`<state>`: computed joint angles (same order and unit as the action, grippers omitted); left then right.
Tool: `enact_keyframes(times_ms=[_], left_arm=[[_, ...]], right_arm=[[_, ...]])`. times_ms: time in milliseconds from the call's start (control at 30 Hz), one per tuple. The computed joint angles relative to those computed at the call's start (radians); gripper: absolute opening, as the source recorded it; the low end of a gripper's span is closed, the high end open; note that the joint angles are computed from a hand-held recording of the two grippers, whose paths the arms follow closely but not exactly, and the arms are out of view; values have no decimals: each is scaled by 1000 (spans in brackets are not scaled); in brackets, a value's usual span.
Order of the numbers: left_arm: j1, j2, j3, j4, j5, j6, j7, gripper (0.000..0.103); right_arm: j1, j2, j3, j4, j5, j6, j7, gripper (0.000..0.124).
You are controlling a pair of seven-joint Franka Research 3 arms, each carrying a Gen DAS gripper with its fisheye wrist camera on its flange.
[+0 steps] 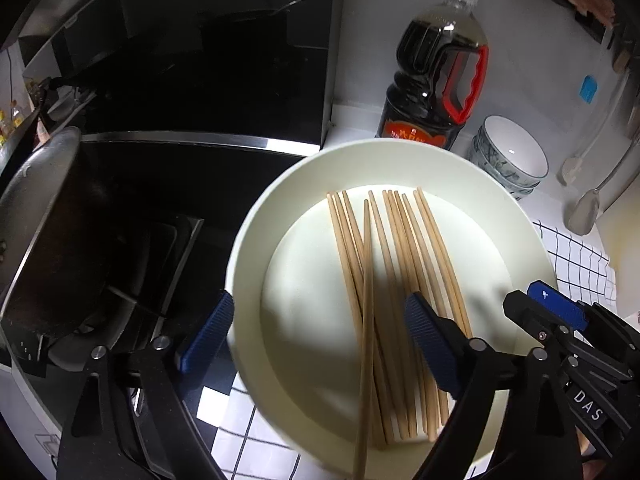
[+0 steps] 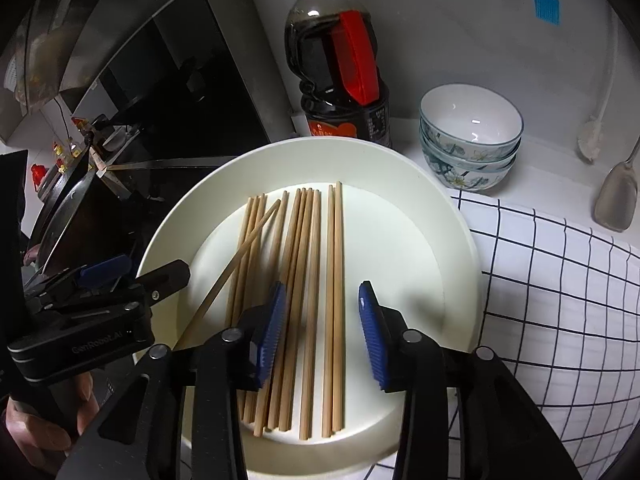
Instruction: Organize utensils
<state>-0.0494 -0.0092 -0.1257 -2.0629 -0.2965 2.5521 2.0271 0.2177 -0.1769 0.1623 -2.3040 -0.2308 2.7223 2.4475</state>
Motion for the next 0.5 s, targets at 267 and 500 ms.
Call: enact_keyframes(times_ms=[267,500], left_arm=[[-2,-54,14,-32,24,-19,-25,95],[-13,-118,32,-73,24,-25,-34,96]], right_arm=[[-7,-56,24,-24,-25,-38,47,54],[-11,-113,52,-39,-32,-87,63,60]])
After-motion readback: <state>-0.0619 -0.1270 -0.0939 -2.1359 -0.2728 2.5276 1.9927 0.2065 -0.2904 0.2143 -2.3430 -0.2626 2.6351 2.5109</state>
